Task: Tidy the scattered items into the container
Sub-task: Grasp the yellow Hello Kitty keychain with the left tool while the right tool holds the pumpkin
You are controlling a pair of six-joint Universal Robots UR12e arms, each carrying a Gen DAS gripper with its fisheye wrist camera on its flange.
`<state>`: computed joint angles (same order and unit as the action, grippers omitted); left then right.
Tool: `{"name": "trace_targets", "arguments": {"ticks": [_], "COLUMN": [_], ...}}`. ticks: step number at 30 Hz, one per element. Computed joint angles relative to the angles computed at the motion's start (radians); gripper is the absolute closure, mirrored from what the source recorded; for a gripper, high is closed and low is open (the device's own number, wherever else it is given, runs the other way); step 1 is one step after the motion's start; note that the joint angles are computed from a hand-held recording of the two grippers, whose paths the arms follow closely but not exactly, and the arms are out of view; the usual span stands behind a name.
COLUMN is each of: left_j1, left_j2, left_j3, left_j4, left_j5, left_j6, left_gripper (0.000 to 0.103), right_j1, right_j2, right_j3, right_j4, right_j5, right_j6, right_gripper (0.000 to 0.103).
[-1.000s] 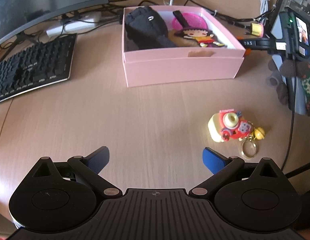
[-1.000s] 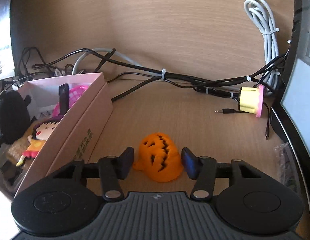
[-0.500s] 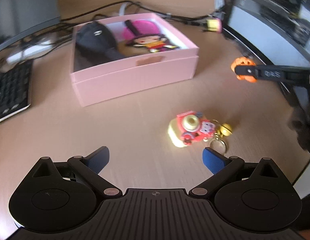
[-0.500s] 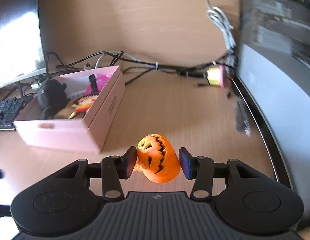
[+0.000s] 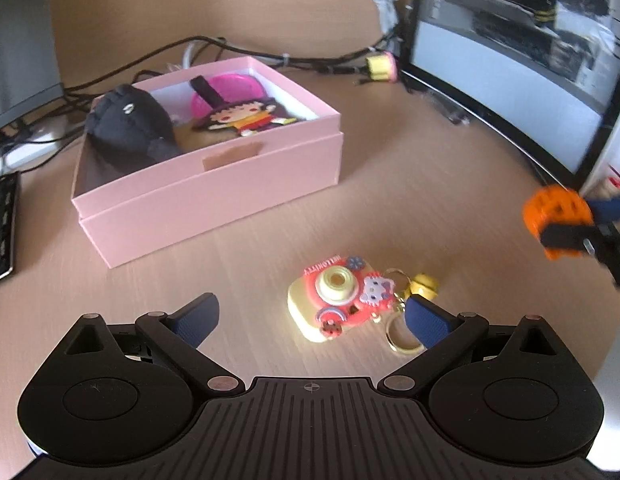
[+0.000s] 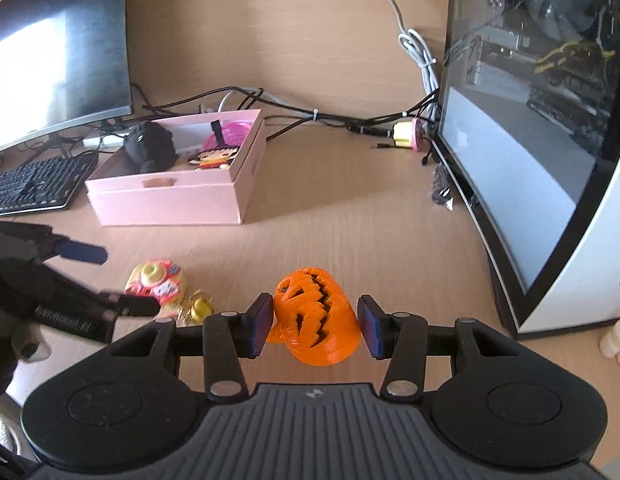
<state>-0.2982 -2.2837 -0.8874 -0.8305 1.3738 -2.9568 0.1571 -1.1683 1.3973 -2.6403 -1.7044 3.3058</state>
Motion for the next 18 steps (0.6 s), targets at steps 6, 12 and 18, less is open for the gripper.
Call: {"name": "trace_targets", "arguments": {"ticks": [6,12,18], "left_j1": [-0.029,-0.059,-0.077], "left_j2": [-0.018,-0.046,-0.053], "left_j3": [0.008,0.055,0.058], "left_j4": [0.057,0.026,0.027], "left_j5": [0.129,0.202,0.293], "left_j6": [-0.1,-0.185,-0.279], "left_gripper": [0.002,0.002,0.028], "right_j1": [-0.018,-0.041,-0.068], "right_j2": [-0.024,-0.037,-0.049], "right_j3": [0.053,0.081,0.102], "right_j4": [-0.013,-0.024,-0.032], "right_j5": [0.089,0.158,0.225], "right_j6": [-0.059,-0.104,-0.138], "right_gripper": [0.057,0.057,0.057]}}
